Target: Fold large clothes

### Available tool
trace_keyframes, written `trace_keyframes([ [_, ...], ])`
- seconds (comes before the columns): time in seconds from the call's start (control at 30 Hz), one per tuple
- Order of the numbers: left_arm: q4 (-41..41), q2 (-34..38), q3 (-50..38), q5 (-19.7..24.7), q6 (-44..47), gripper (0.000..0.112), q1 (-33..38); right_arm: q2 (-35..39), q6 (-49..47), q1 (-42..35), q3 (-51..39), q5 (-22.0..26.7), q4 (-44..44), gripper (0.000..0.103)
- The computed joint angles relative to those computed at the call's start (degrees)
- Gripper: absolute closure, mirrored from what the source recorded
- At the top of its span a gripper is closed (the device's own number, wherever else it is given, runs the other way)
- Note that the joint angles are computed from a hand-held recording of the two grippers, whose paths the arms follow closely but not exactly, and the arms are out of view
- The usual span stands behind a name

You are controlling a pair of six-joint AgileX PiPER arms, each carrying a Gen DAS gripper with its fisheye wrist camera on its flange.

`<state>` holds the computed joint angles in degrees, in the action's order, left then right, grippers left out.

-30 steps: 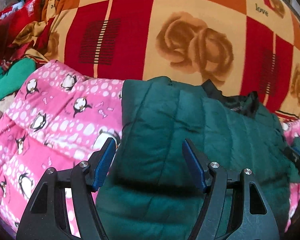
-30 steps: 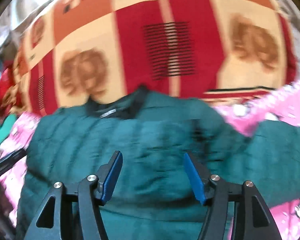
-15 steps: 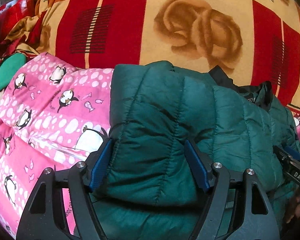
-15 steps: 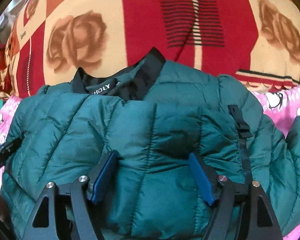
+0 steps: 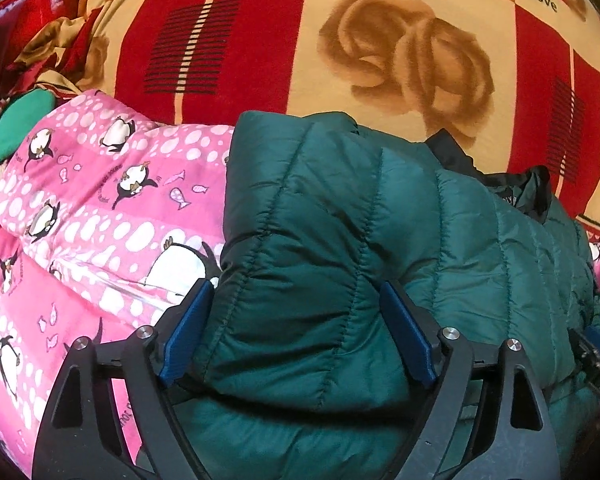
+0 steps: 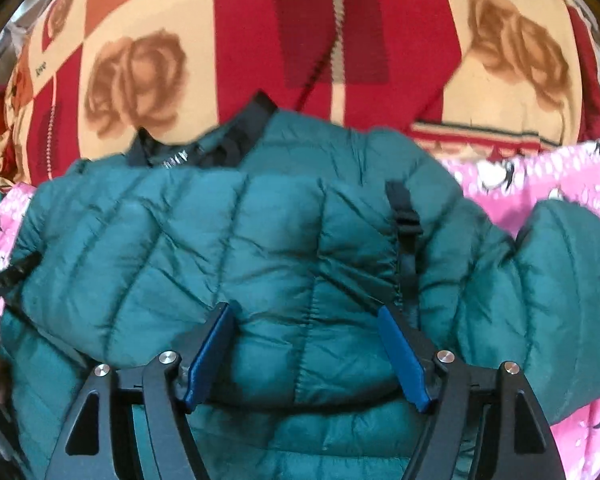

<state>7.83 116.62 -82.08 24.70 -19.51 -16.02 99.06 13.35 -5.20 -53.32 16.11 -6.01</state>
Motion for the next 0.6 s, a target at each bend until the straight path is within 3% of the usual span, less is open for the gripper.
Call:
trace_keyframes([
  [0.17,2.05,-0.3,0.51,-0.12,-2.17,0.025,-0.34,1.02,7.78,1.31,0.09,-0.57,-7.71,0.028],
  [0.3,4.38,-1.46,1.82,-0.23,-4.27,0.025,-0.8,1.61,1.35,0.38,-0.28,-0.89,-0.95,0.027],
  [0.6,9.44,-5.45,5.95,-0.61,-8.23,0.026,-1.77,-1.64,5.15,0.99,1.46,-0.15,-2.63,0.026],
])
